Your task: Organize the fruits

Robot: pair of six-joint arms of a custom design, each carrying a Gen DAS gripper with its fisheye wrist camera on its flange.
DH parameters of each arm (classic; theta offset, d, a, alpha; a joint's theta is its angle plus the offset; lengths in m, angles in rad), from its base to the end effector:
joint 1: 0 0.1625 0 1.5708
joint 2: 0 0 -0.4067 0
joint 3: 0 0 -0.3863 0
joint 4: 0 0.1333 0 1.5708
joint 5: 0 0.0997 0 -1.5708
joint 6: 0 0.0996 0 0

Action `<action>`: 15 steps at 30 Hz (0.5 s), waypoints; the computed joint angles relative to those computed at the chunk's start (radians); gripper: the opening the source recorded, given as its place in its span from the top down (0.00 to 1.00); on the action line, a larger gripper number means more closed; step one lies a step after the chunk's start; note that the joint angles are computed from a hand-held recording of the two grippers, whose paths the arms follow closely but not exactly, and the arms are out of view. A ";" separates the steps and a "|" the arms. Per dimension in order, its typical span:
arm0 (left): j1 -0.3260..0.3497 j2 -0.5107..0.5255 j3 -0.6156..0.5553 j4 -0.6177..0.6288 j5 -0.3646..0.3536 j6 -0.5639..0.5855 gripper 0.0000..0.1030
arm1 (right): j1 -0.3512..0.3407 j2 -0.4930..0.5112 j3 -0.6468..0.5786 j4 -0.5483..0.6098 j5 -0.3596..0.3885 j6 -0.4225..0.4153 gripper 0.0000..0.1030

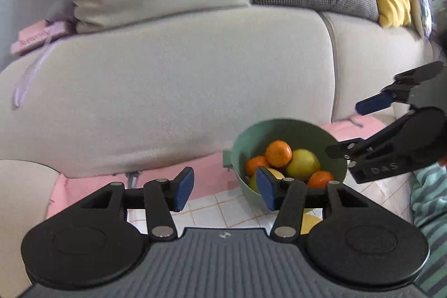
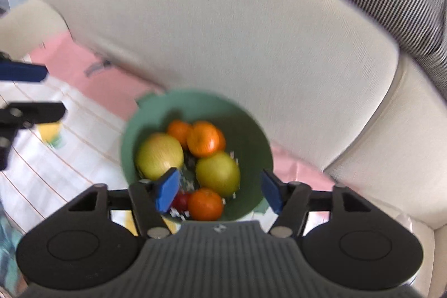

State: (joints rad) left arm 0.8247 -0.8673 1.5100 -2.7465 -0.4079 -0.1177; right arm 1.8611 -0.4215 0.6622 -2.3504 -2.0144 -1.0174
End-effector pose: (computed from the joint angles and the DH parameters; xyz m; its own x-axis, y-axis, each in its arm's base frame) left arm -0.2954 -0.6506 0.2577 -0.6724 -0.1470 -0.7255 0.5092 0.6195 -0.5974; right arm 0.3381 -0.8153 0.2108 -0.2790 -0.7246 0.6302 -0.9190 0.3918 0.0437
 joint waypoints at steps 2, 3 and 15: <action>-0.015 -0.011 0.021 -0.038 0.028 0.020 0.38 | 0.004 -0.070 0.118 -0.090 0.058 0.004 0.28; -0.024 -0.019 0.033 -0.054 0.039 0.026 0.36 | 0.006 -0.100 0.164 -0.124 0.085 0.013 0.25; -0.119 0.020 0.103 -0.540 0.215 0.401 0.06 | 0.004 -0.361 0.664 -0.610 0.326 0.169 0.04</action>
